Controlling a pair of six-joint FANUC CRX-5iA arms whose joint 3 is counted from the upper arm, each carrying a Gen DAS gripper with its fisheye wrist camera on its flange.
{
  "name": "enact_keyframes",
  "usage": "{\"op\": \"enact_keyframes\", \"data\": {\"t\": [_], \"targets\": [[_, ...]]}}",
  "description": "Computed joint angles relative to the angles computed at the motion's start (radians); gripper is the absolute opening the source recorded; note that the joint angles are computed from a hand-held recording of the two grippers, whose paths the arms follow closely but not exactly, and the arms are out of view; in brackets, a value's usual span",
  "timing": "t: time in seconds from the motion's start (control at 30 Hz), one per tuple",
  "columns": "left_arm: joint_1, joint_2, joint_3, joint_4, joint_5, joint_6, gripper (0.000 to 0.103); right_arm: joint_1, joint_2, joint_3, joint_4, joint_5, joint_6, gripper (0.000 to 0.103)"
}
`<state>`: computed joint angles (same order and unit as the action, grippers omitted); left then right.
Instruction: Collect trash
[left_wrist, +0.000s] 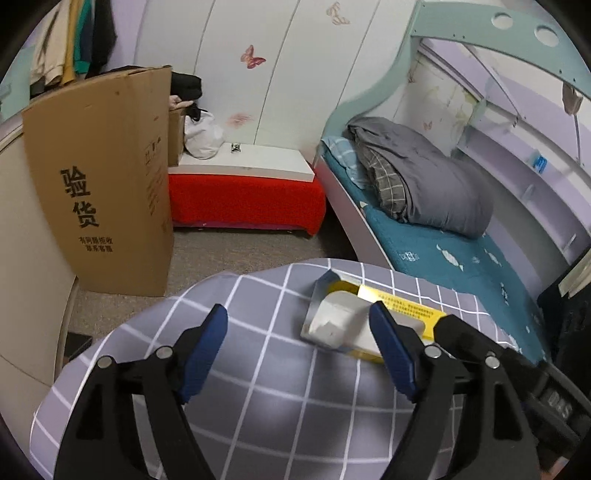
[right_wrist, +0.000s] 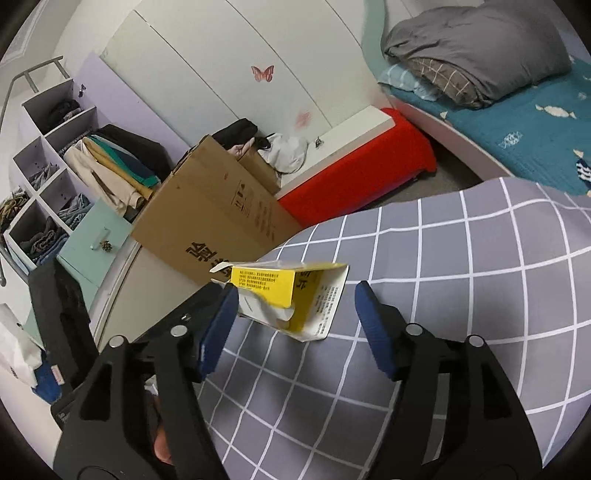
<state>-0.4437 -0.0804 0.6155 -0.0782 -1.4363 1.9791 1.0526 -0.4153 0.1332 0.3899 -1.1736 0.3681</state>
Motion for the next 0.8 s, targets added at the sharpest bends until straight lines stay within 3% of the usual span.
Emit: {"op": "enact_keyframes", "data": {"t": [0.2,0.3,0.57,0.67,0.8], "targets": [[0.012,0.014,-0.019,0.052,0.056,-0.048,0.074,-0.032,0.004,-0.002,-0.034,0.002,0.008,0.063],[0.042,0.005,-0.056,0.122,0.076,-0.081,0.065,-0.057,0.008,0.007,-0.080,0.016,0.051,0.054],[0.030,0.020,-0.054,0.156,0.064,-0.110,0.043,-0.077,0.007,0.020,-0.160,0.047,0.105,0.028],[0.029,0.018,-0.056,0.155,0.061,-0.107,0.043,-0.084,0.010,0.030,-0.176,0.040,0.123,0.017],[0.039,-0.005,-0.073,0.151,0.055,-0.084,0.045,-0.079,0.009,0.029,-0.165,0.031,0.115,0.010]]}}
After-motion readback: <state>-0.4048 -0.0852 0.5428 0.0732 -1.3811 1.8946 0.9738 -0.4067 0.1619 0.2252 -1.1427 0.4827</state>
